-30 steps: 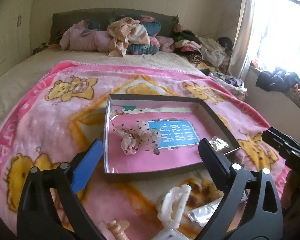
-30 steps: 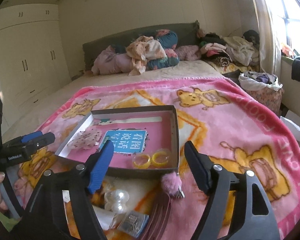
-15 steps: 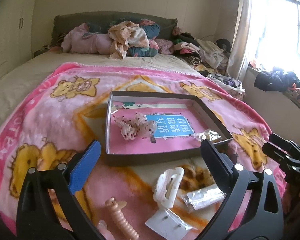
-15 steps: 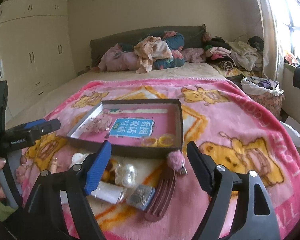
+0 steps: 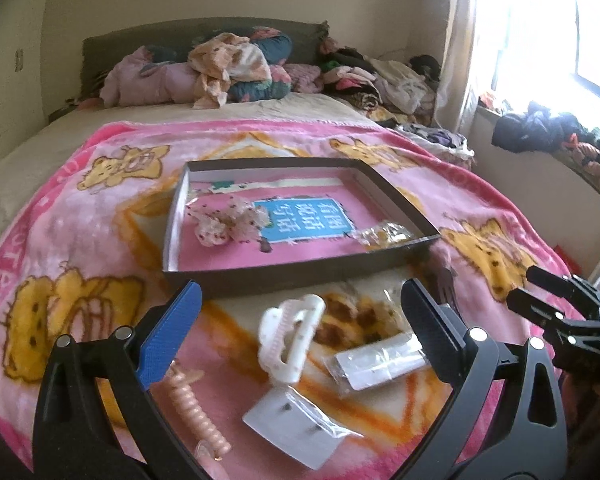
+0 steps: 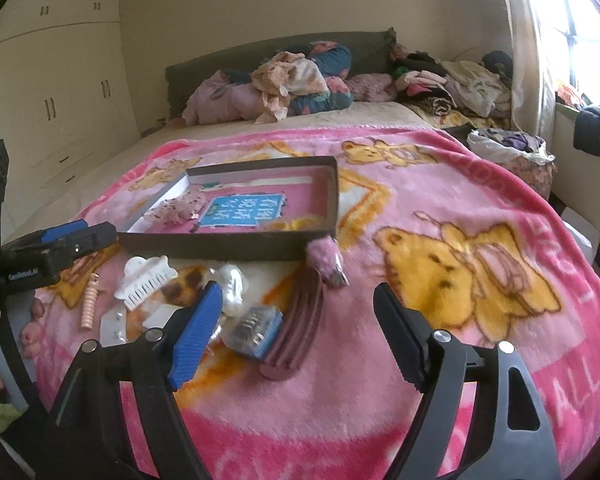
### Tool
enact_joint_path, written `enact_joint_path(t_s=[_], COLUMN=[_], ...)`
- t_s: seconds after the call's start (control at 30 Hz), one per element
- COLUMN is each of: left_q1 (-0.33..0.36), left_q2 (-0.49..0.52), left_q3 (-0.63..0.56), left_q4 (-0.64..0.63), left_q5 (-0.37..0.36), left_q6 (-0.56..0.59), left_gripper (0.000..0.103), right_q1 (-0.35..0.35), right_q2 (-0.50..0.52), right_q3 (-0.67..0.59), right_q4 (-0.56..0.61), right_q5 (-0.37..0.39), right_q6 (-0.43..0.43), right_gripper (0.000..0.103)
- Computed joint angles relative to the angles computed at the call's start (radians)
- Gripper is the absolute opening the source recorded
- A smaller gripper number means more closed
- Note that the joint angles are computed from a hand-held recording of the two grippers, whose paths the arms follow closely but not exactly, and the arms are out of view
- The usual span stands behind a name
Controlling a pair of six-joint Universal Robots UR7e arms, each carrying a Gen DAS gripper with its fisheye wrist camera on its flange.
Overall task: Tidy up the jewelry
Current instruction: 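Open both grippers and withdraw them from the tray, then grasp the white claw clip with the left gripper while the right grasps the brown clip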
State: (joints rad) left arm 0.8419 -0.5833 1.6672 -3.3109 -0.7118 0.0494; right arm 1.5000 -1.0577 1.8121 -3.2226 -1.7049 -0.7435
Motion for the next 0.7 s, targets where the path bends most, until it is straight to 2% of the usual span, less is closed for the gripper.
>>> enact_joint_path(t_s=[0.33,0.47,0.7], left_q1=[0.003,0.015,0.042], left_q2=[0.017,0.029,0.031], left_q3=[-0.002,-0.027,-0.052], left_q4=[0.057,0.112,0.190], left_q5=[0.015,0.046,0.056], left_q6=[0.001,-0.020,-0.074], left_gripper=[0.091,0.091,0.091], right_q1=[-0.019,-0.020,-0.015], right_q2=[-0.008,0.018,0.084], right_q3=[0.045,0.041,0.000], right_q4=[-0.011,-0.012,-0.025], right_q5=[-0.018,-0.060,-0.146], right_q6=[-0.023,-0.034,-0.049], right_gripper=[0.075,0.075,0.073])
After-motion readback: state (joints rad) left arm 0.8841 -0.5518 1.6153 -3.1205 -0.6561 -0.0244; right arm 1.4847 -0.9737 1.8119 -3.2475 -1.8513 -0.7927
